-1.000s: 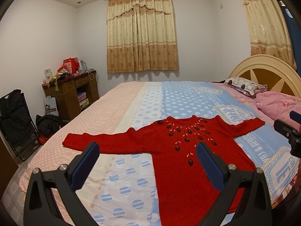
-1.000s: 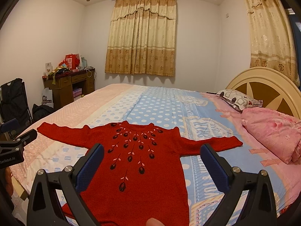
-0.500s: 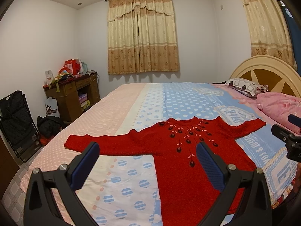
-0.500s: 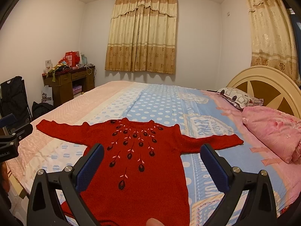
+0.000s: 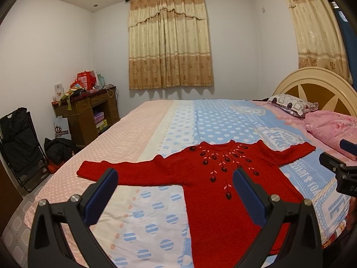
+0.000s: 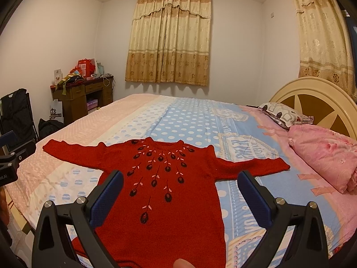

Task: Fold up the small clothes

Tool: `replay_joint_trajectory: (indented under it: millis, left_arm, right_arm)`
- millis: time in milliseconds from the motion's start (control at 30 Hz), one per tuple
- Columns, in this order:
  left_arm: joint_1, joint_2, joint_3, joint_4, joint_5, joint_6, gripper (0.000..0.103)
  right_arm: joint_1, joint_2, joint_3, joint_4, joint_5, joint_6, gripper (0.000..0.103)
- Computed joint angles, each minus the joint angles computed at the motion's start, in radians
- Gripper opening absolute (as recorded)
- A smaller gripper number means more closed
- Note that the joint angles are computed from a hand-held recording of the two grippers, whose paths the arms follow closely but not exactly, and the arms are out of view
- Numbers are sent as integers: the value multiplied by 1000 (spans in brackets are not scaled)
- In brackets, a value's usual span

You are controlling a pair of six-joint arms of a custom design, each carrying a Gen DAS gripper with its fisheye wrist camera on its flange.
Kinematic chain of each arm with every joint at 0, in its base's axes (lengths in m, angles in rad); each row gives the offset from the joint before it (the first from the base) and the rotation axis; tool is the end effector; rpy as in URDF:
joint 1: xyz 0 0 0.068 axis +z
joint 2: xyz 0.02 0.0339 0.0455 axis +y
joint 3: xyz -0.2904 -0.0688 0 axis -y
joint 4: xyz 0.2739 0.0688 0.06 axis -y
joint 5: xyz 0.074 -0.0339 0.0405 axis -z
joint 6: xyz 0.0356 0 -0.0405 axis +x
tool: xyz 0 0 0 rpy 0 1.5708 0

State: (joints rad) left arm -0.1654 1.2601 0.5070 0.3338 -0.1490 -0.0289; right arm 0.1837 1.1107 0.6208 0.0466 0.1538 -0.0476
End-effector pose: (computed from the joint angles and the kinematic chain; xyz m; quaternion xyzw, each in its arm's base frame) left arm 0.2690 -0.0395 0.2020 0.0166 0.8373 0.0095 0.5464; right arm 0.2562 0.0421 0.2509 -0.0565 0.8419 -0.0286 0.5360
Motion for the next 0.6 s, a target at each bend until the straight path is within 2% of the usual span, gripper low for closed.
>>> replay_joint_trajectory:
  millis: [467,600]
  left_arm:
    - [12,-6,13,-23,13,5,103]
    - [15,31,14,-4,21,-1,103]
  right_arm:
    - [-4,22,-3,15,-11,-3,102]
    - [-23,34,-13,48,-35,-8,102]
